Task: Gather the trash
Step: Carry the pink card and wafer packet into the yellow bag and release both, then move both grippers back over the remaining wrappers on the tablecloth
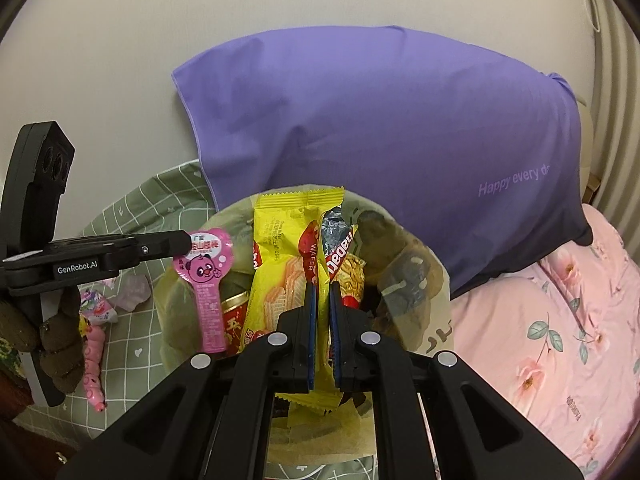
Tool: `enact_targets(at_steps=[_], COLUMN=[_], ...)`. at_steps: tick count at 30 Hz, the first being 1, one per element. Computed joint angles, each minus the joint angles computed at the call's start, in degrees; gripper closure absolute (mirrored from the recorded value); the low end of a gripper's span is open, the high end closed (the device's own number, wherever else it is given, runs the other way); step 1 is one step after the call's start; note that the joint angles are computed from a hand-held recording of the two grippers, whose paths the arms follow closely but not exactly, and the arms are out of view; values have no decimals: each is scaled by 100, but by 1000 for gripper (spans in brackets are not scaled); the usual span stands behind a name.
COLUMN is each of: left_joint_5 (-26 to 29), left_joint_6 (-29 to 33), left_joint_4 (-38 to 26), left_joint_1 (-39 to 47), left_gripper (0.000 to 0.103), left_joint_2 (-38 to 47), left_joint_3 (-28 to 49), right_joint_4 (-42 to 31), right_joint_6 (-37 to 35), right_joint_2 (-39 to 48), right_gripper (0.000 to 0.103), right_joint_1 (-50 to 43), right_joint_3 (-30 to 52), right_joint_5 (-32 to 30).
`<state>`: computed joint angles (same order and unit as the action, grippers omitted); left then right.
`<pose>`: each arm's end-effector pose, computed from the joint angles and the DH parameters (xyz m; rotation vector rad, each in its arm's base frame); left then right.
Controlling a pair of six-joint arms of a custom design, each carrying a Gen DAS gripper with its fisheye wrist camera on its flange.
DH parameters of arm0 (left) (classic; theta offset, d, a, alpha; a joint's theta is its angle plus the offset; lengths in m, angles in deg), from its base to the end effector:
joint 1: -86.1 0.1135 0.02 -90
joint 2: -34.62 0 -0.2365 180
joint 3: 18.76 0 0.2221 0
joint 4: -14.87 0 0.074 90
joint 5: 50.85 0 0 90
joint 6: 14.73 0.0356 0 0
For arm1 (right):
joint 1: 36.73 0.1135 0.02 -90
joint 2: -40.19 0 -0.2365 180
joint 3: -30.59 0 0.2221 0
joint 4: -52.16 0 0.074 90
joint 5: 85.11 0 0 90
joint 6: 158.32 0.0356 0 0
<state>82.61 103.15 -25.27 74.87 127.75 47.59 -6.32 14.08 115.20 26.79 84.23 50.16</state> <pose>0.2604 -0.0767 0.1577 1.0267 2.2837 -0.9104 0.1043 0.1526 0.1635 0.4685 2.2903 -0.0871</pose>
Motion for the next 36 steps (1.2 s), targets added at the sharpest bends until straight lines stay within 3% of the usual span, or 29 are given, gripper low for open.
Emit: enact_targets(at_steps=[5,12,15,20,27,36], left_joint_5=[87,371,423,381,155,-434], left_joint_6=[114,420,729,1308,1983,1968], left_joint_4=[-132,-199,-205,-259,-364,-47], left_joint_1=[291,1201,1716,2625,3966,5033], left_gripper=[69,51,50,47,47,47], left_joint_2=[-70,-349,-419,-129,960,2246], left_joint_3=[-30,-183,-249,-133,574,1389], right_joint_4=[-183,-563,-506,60,1431,2536], right_joint_6=[216,410,275,-301,-1578,-2679], right_joint_2=[184,394,519,907,1645,3022], right_gripper=[75,73,73,73,73,72], right_joint_1=[126,256,251,180,-66,-217], right_joint_3=[121,493,683,1041,1499,2512], right_joint_5=[30,189,245,264,-43,-882])
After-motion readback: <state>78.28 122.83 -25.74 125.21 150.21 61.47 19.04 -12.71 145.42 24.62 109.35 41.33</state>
